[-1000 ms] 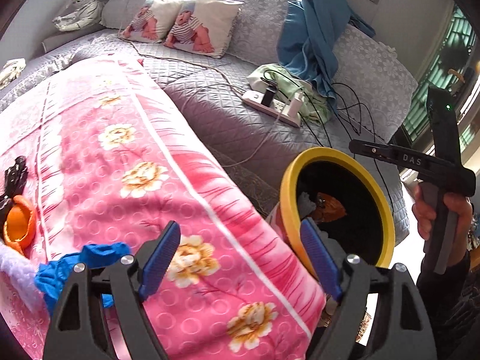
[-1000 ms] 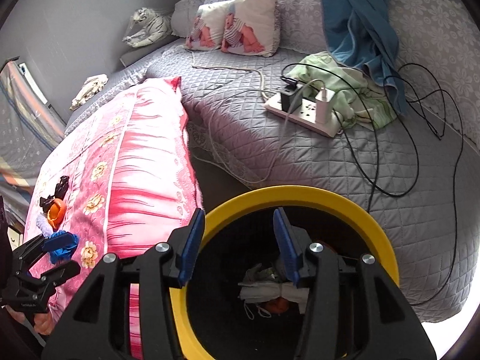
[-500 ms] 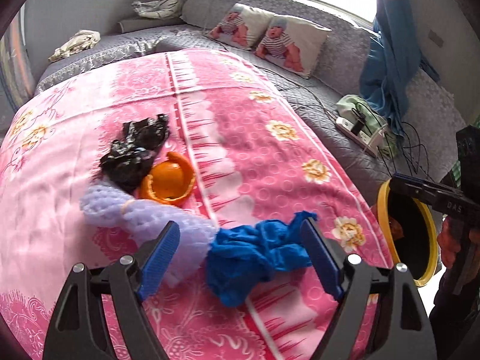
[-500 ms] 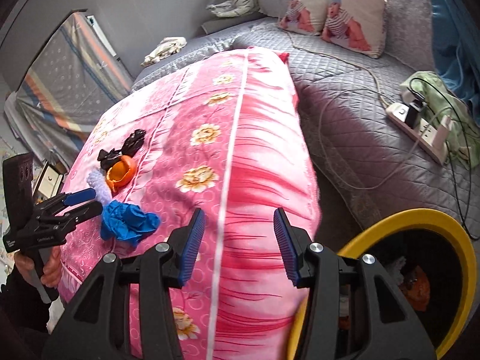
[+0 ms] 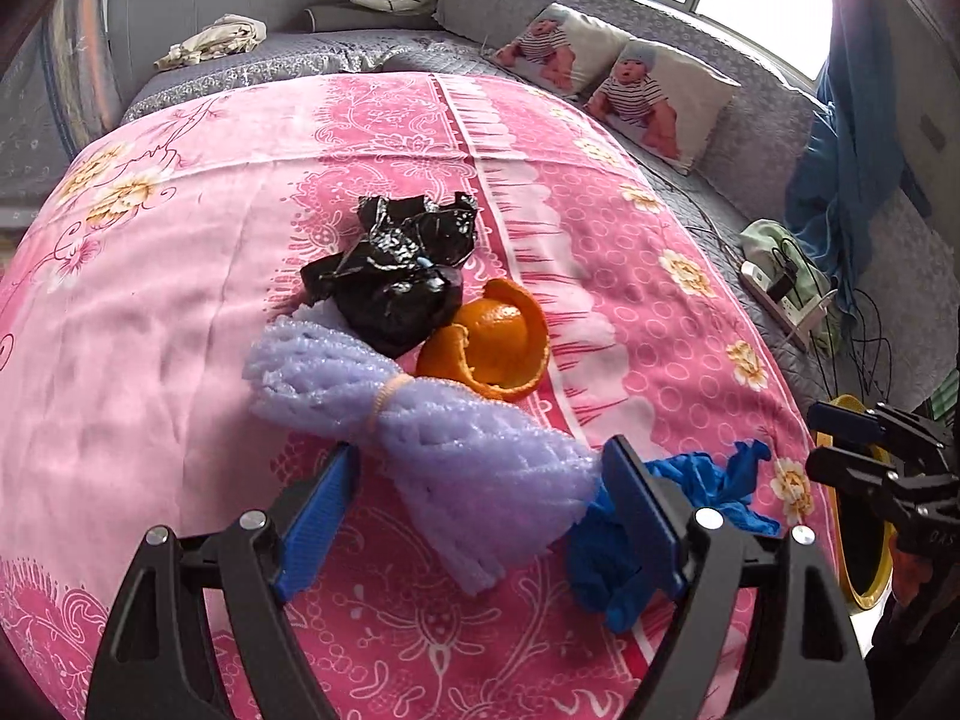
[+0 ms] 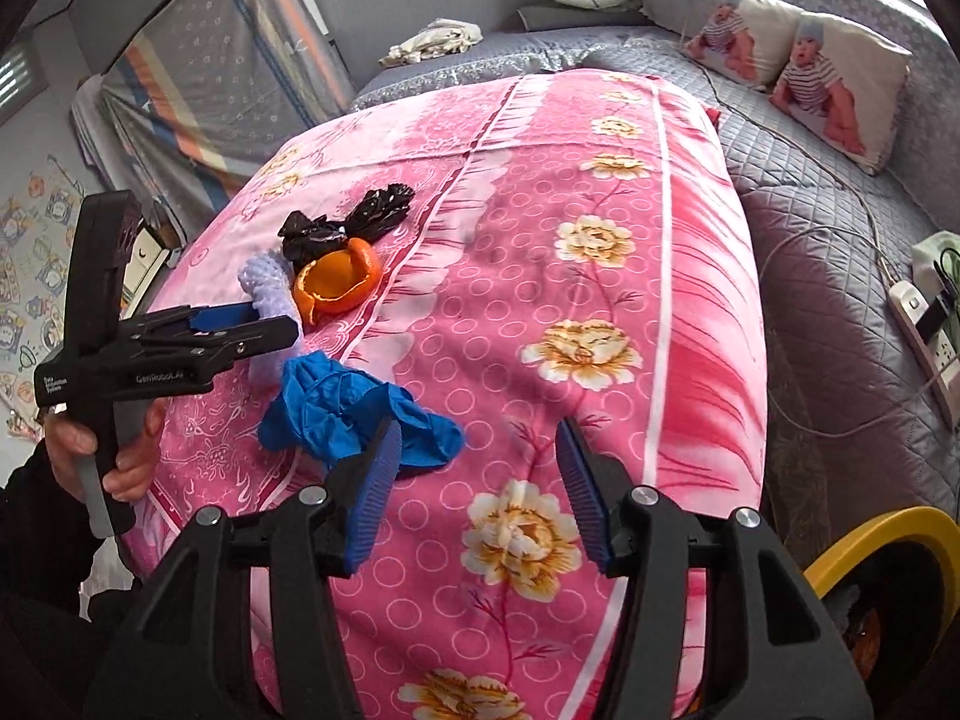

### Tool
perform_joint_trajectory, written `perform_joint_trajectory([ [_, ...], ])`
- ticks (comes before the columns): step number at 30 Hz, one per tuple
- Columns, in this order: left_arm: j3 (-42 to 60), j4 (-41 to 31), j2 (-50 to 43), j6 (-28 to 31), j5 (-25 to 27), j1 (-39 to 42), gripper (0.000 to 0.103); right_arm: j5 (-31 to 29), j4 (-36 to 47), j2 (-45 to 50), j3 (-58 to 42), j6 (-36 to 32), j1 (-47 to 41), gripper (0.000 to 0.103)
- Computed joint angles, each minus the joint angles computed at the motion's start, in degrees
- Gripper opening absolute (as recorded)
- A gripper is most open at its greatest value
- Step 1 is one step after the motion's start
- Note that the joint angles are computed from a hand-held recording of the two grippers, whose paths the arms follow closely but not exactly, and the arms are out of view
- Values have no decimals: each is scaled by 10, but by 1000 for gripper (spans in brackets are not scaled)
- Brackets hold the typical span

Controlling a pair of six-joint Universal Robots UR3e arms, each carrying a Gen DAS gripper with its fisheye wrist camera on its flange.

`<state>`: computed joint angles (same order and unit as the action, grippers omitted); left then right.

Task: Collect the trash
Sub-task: 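Grasp the blue glove with the right gripper while the left gripper grasps the lavender mesh sleeve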

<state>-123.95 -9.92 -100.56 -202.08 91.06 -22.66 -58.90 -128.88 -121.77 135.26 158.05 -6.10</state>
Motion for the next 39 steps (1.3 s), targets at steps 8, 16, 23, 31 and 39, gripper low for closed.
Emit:
perform_joint_trajectory([
  [8, -23, 3, 7, -1, -11, 40, 79, -34, -85, 104, -27, 31, 85, 54],
  [16, -37, -3, 22, 6, -13, 73, 79, -46, -119, 175, -60, 52, 132, 54],
  [23, -48, -14, 32, 11, -14, 103, 62, -59, -143, 231, -90, 72, 177, 54],
  [31, -49, -35, 41, 9, -2, 115, 36, -83, -156, 271, -120, 93, 223, 45],
  [39, -65, -39, 68, 5, -7, 119, 24, -97, -149, 286, -136, 110, 251, 28],
])
